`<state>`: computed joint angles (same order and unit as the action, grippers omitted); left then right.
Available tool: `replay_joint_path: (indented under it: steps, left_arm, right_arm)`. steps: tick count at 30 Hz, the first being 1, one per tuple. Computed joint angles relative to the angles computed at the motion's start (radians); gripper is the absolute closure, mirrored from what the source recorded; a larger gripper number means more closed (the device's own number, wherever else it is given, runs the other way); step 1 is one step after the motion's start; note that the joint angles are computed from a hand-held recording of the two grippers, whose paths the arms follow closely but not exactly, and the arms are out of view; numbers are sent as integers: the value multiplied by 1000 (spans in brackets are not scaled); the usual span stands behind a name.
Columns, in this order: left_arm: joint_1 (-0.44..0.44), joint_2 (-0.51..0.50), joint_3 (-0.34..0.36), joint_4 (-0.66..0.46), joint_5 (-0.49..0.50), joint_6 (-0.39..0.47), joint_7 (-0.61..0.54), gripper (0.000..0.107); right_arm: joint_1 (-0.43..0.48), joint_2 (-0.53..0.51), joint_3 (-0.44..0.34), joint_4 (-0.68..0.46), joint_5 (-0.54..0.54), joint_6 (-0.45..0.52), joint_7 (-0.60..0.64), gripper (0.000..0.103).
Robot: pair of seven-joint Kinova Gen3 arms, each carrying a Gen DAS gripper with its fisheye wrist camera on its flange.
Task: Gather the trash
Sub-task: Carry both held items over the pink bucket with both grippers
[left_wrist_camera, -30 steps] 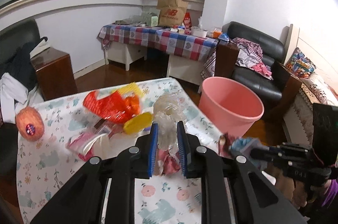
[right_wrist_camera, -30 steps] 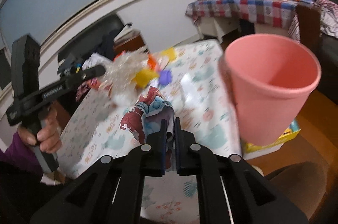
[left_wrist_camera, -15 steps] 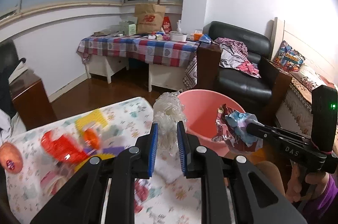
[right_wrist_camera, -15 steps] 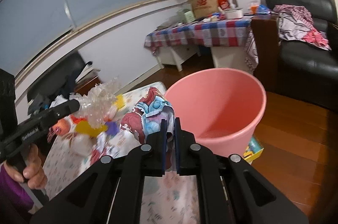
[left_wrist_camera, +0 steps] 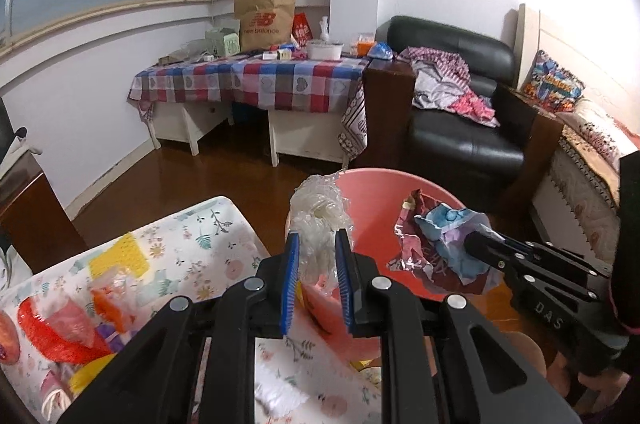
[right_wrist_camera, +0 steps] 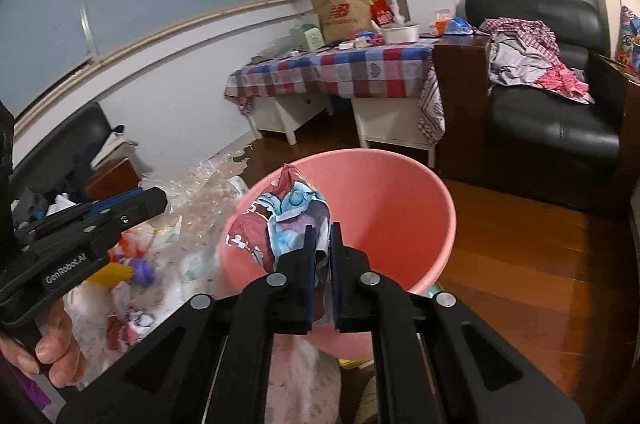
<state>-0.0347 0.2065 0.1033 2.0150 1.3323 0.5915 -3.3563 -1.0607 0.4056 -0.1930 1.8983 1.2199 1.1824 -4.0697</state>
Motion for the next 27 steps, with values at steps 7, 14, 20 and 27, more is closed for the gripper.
replay_joint_path:
  steps: [7, 14, 20, 27]
  left_arm:
    - [63, 64, 50, -53, -57, -121, 76, 90]
    - [77, 122, 110, -92, -167, -189, 184, 90]
    - [102, 158, 148, -115, -287, -253, 296, 90]
    - [161, 193, 137, -137, -462, -302, 489, 90]
  right_arm:
    - [33, 22, 17, -12, -25, -36, 31, 96]
    - [60, 41, 38, -20, -56, -84, 69, 96]
    - [73, 55, 56, -29, -87, -119, 100, 96]
    - [70, 69, 75, -38, -106, -132, 128, 96]
